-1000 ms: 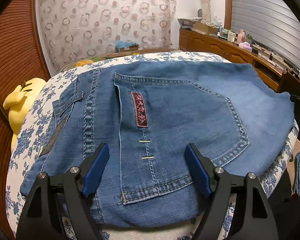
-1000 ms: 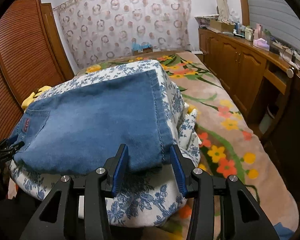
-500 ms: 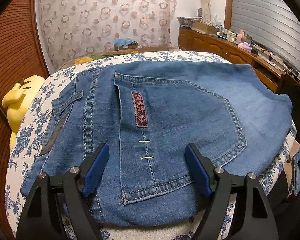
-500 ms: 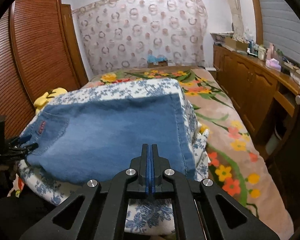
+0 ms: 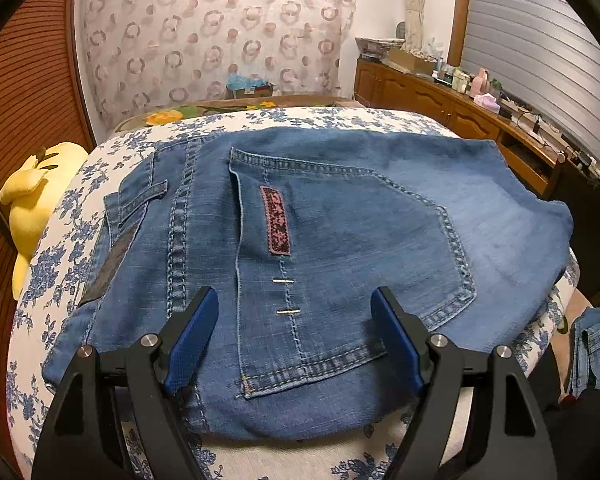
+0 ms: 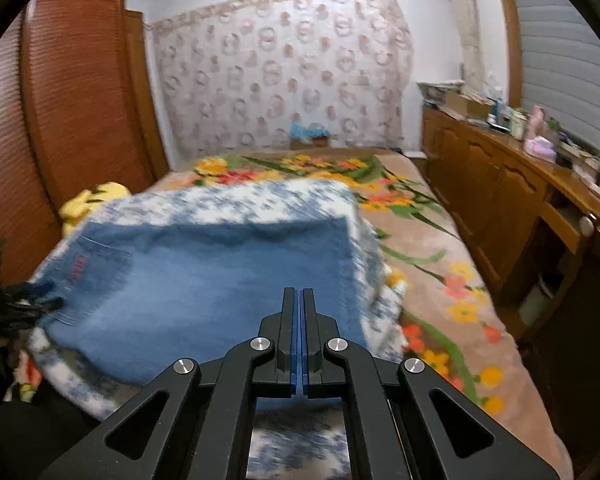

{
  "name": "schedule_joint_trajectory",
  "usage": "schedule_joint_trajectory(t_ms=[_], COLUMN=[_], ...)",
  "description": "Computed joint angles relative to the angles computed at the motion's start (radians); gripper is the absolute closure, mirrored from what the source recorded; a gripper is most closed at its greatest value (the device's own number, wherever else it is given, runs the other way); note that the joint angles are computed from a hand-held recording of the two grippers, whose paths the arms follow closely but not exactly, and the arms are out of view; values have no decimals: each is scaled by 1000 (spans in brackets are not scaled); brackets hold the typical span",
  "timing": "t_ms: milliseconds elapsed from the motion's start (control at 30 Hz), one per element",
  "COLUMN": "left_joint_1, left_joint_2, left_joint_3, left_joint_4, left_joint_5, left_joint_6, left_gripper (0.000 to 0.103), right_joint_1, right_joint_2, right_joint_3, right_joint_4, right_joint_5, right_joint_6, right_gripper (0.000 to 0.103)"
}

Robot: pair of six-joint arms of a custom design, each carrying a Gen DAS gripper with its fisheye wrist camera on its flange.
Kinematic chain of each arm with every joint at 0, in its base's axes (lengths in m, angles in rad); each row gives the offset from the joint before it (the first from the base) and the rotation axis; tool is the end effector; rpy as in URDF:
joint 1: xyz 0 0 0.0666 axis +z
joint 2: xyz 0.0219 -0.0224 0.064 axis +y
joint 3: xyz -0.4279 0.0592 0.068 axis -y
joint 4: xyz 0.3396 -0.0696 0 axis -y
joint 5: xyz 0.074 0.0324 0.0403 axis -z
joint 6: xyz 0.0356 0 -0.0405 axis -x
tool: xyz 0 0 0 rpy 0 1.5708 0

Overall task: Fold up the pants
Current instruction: 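Lift the jeans leg hem with the right gripper and fold it over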

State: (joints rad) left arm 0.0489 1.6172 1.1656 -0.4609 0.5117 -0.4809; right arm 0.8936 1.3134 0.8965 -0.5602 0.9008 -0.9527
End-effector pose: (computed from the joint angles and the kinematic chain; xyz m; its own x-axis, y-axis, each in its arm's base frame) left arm 0.4796 0.0056 0.3235 -0.5818 0.3753 -0.7216 0.5930 0.8030 -0.0604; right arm 0.2369 0.2495 0.3444 -0.4715 0.2213 -0.8537 0.3021 0.9500 0.0794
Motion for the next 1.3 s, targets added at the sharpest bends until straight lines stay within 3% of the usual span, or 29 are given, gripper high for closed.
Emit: schedule_joint_trajectory(t_ms=[67, 100, 233, 333, 467, 500, 533, 600, 733, 800, 967, 1133, 1300], left_joint_1=[1, 0, -4, -8, -12, -12, -11, -10, -3, 3, 25, 54, 96], left_joint_2=[-3, -5, -20, -35, -50, -53, -52, -54, -57, -59, -70, -73, -86], left_joint_3=[1, 2, 3, 6, 3, 2, 6, 7, 11, 14, 24, 50, 72], left_joint_4=[-5, -9, -29, -43, -47, -48, -52, -53, -53, -54, -53, -58, -59], left_joint_5=[7, 9, 31, 51, 63, 66, 67, 70, 73, 77, 94, 94, 118], left_joint_6=[-3, -4, -14, -23, -31, -32, -32, -32, -23, -19, -16, -12, -13], left_gripper=[24, 24, 24, 24, 24, 24, 24, 24, 24, 24, 24, 24, 24], right_joint_1=[-16, -26, -72, -104, -124, -125, -126, -117, -74, -57, -49, -53, -34], right_joint_2=[9, 12, 10, 5, -5, -6, -10, -25, -27, -23, -11, 59, 148], right_joint_3=[-17, -30, -96, -120, -126, -124, -122, -118, -75, -46, 40, 154, 299], right_joint_4=[-14, -13, 86, 162, 193, 187, 180, 173, 130, 121, 195, 309, 361], right_joint_5=[-18, -32, -103, -179, -213, -211, -207, -184, -88, -50, -47, -126, -208], right_joint_6=[-40, -61, -83, -57, -27, -25, -22, -2, 33, 79, 273, 492, 652], right_gripper=[79, 64, 60, 60, 60, 63, 75, 85, 90, 92, 93, 93, 94])
